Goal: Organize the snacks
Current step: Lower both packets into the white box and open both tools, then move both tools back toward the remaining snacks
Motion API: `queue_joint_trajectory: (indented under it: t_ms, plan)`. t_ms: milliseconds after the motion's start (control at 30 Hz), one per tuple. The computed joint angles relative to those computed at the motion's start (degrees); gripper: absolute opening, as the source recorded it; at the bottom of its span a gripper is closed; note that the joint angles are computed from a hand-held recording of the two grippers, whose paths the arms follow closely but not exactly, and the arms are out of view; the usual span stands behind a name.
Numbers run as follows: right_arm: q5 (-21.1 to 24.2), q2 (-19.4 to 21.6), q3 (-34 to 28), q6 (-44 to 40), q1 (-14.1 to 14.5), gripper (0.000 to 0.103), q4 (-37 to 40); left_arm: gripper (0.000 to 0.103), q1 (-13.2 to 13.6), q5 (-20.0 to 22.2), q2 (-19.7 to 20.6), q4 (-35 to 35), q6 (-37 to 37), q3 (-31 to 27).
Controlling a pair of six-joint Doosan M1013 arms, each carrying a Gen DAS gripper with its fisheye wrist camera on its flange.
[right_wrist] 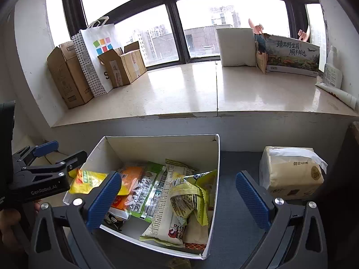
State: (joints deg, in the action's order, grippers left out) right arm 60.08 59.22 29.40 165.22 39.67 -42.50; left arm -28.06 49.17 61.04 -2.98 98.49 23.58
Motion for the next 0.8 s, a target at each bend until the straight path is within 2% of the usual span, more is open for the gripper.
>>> queue_joint_trajectory:
  t_ms: [67, 200, 400, 533, 633, 800]
  plan:
    - [0.12, -0.66, 1.38, 0.87, 0.61, 0.103, -2.55, 0.098, 0.3, -2.29, -1.77, -0.19, -0.8, 3.53]
    - [1.43, -1.1, 1.91, 1.51, 1.45, 0.103, -5.24, 0.099, 0.63, -4.28, -4.16, -1.34, -0.02, 7.77]
    - [-3.41, -5.19, 8.99, 5.29, 3.25, 0.103, -10.22, 0.099, 1.08, -10.89, -10.91, -6.63, 5.11, 19.5]
    - [-6.06, -8.5, 15.68, 10.96, 5.08, 0.103, -14.52, 0.099, 1.74, -15.68, -16.34, -16.56, 14.81, 29.41]
    - [-8.08, -10.8, 20.85, 16.73, 6.43, 0.103, -17.52, 0.1, 2.42, -17.47, -19.97, -27.64, 25.07, 36.5]
    - [-4.59, -12.31, 25.58, 22.43, 8.87, 0.103, -20.45, 0.102, 2.46, -20.57, -24.67, -36.5, 34.83, 46.44]
